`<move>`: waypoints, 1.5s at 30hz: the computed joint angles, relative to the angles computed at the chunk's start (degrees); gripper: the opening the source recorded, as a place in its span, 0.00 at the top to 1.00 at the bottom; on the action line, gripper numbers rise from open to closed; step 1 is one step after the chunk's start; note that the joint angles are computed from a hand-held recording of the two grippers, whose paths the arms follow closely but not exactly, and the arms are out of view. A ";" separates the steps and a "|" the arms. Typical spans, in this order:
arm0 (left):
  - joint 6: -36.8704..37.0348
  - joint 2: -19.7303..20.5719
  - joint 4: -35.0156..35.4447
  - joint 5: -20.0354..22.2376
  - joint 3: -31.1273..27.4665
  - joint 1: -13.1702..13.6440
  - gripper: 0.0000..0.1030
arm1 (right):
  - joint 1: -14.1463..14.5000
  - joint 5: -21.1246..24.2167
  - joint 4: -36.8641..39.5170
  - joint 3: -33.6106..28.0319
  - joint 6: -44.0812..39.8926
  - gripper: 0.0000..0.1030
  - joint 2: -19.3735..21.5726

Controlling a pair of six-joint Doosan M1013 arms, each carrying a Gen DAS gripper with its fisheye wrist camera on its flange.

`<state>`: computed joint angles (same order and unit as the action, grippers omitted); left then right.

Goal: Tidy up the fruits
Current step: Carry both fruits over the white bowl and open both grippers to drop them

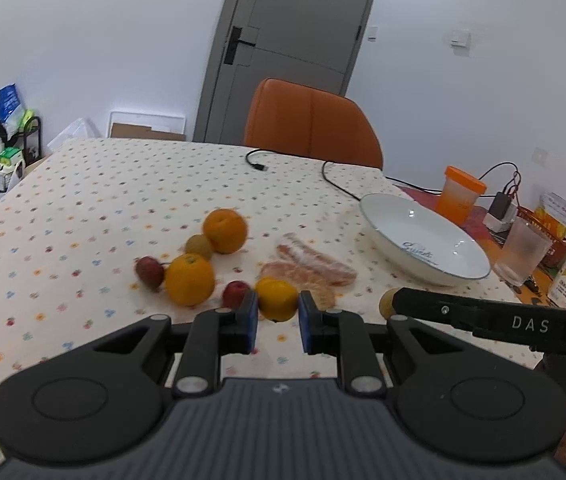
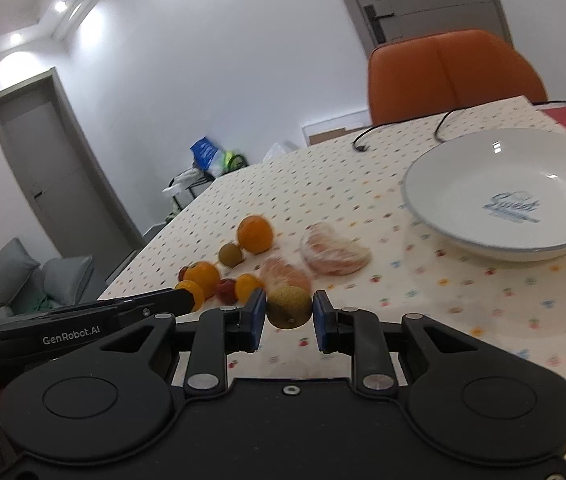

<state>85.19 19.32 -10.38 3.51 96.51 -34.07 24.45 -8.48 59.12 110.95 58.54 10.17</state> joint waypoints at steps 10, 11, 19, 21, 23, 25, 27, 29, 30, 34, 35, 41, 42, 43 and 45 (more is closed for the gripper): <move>22.69 0.96 -20.66 0.25 -2.10 -1.58 0.81 | -0.95 -4.68 -0.49 2.95 1.73 0.77 -2.31; 25.49 1.06 -23.24 0.41 -2.33 -1.72 0.81 | -1.11 -5.03 -0.37 3.18 1.74 0.77 -2.47; 42.03 2.64 -37.48 2.58 -4.97 -2.64 0.81 | -1.62 -9.34 1.41 5.08 1.51 0.77 -3.71; 42.42 3.22 -37.37 3.26 -5.75 -2.84 0.81 | -1.88 -10.00 1.68 5.47 1.49 0.77 -3.91; 42.83 3.63 -37.36 3.71 -6.38 -3.07 0.81 | -2.30 -10.83 2.28 5.82 1.33 0.77 -4.08; 42.10 4.09 -36.37 4.07 -7.02 -3.28 0.81 | -2.58 -11.76 2.65 6.13 1.32 0.77 -4.31; 41.97 4.59 -35.96 4.49 -7.77 -3.50 0.81 | -2.92 -12.48 2.09 6.38 1.75 0.77 -4.42; 42.45 5.13 -36.05 4.70 -8.55 -3.74 0.81 | -3.29 -13.30 1.94 6.56 1.99 0.77 -4.45; 42.94 5.38 -36.48 4.85 -8.93 -3.82 0.81 | -3.43 -13.83 2.02 6.58 1.95 0.77 -4.38; 40.75 6.56 -33.21 5.33 -10.75 -4.16 0.81 | -3.55 -15.81 1.36 6.63 2.71 0.77 -3.90; 38.49 6.87 -30.73 5.53 -11.30 -4.27 0.81 | -3.54 -16.35 1.28 6.58 2.73 0.77 -3.72; 32.43 8.43 -23.72 6.13 -14.07 -4.86 0.81 | -4.08 -18.14 -2.65 6.40 6.43 0.77 -2.93; 31.57 8.72 -22.70 6.21 -14.49 -4.99 0.81 | -4.05 -18.76 -2.55 6.31 5.85 0.76 -2.77; 30.61 9.04 -21.58 6.45 -14.97 -5.09 0.81 | -4.10 -19.10 -2.30 6.23 5.42 0.76 -2.64; 26.71 9.68 -17.61 7.11 -16.01 -5.33 0.81 | -4.33 -19.52 -3.09 6.28 6.55 0.75 -2.48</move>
